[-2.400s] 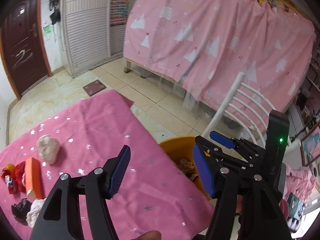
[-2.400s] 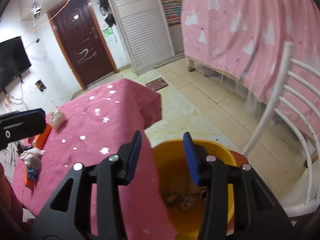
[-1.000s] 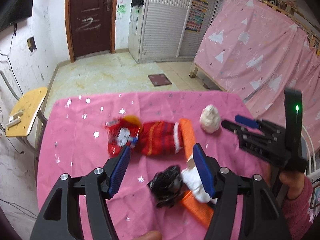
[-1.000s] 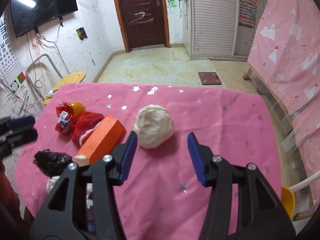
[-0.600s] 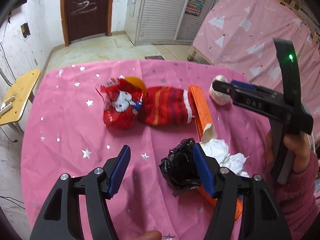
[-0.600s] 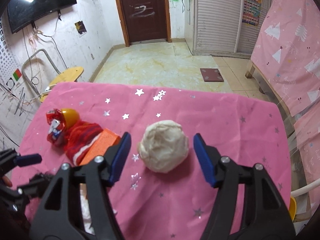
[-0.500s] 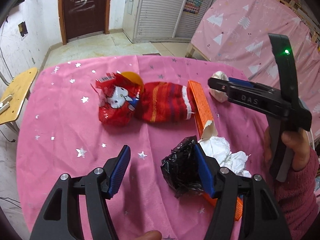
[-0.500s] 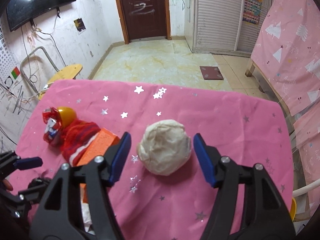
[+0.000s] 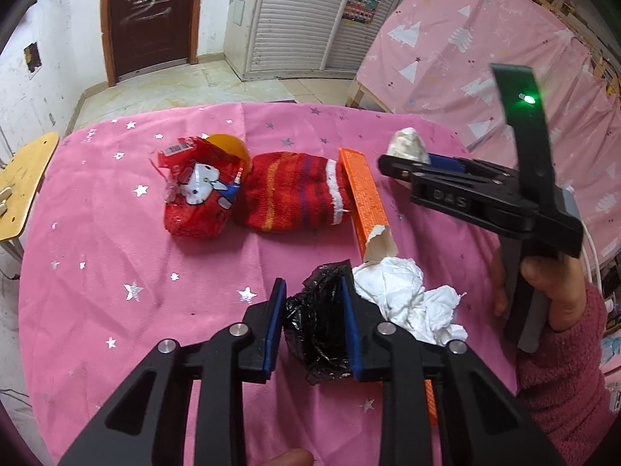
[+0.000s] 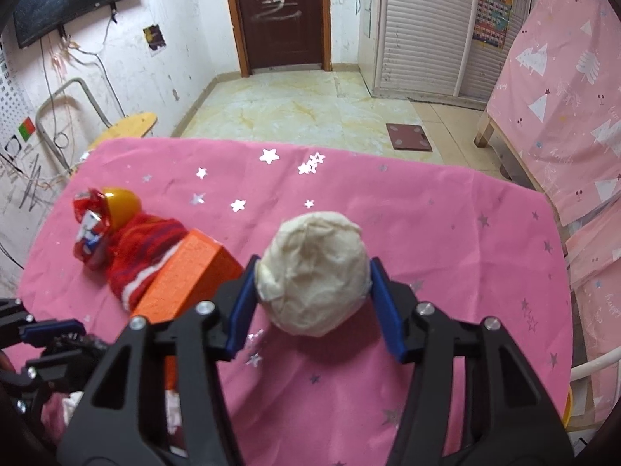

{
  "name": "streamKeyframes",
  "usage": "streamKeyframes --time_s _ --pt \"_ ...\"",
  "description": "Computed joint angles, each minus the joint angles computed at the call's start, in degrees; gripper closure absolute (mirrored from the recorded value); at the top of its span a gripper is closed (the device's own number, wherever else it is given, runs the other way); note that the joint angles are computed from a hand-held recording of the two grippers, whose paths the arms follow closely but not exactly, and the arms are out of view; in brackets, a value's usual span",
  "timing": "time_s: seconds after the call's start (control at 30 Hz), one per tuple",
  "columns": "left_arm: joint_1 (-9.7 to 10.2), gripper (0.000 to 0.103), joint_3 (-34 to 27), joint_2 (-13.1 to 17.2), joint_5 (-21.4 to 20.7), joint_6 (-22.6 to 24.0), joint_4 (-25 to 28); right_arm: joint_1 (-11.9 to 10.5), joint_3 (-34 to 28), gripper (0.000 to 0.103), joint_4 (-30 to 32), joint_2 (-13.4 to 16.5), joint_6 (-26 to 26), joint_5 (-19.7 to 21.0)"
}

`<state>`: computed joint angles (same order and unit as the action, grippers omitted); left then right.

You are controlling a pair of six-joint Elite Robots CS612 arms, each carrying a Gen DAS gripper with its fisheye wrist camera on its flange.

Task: Collect trash
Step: 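Grasp the black plastic bag with the left tool while the right tool grasps the white paper ball, then carry both items to the yellow bucket and open both tools to drop them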

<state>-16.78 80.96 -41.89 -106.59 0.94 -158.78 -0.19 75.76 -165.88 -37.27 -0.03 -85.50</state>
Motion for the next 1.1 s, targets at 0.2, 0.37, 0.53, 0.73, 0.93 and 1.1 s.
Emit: streamKeyframes --time_s 0.2,0.37,0.53,0.73,0.93,1.1 --pt "0.35 0.084 1.4 -1.3 1.9 -2.0 -3.1 -0.7 3.5 0.05 -4.3 -1.7 1.0 0.9" --pt "0.11 0.084 2.8 -2.9 3.2 -2.5 -6.0 -1.5 6.6 0.05 -7.5 -3.2 1.8 1.3" --pt "-0.77 0.084 4.1 -4.4 4.7 -2.2 -8.3 -2.5 10.4 0.05 -11.7 -5.0 3.2 1.5" --pt "-2.85 0.084 5.0 -5.4 5.8 -1.5 -10.7 -4.2 15.3 0.05 -17.1 -7.3 5.6 1.3" --pt "-4.87 0.084 5.6 -6.3 6.1 0.7 -10.9 -6.8 20.6 0.05 -22.5 -9.4 8.8 1.4" --pt "-6.78 0.084 6.1 -7.0 6.1 2.4 -11.1 -8.6 23.9 0.05 -26.3 -10.6 10.9 1.2"
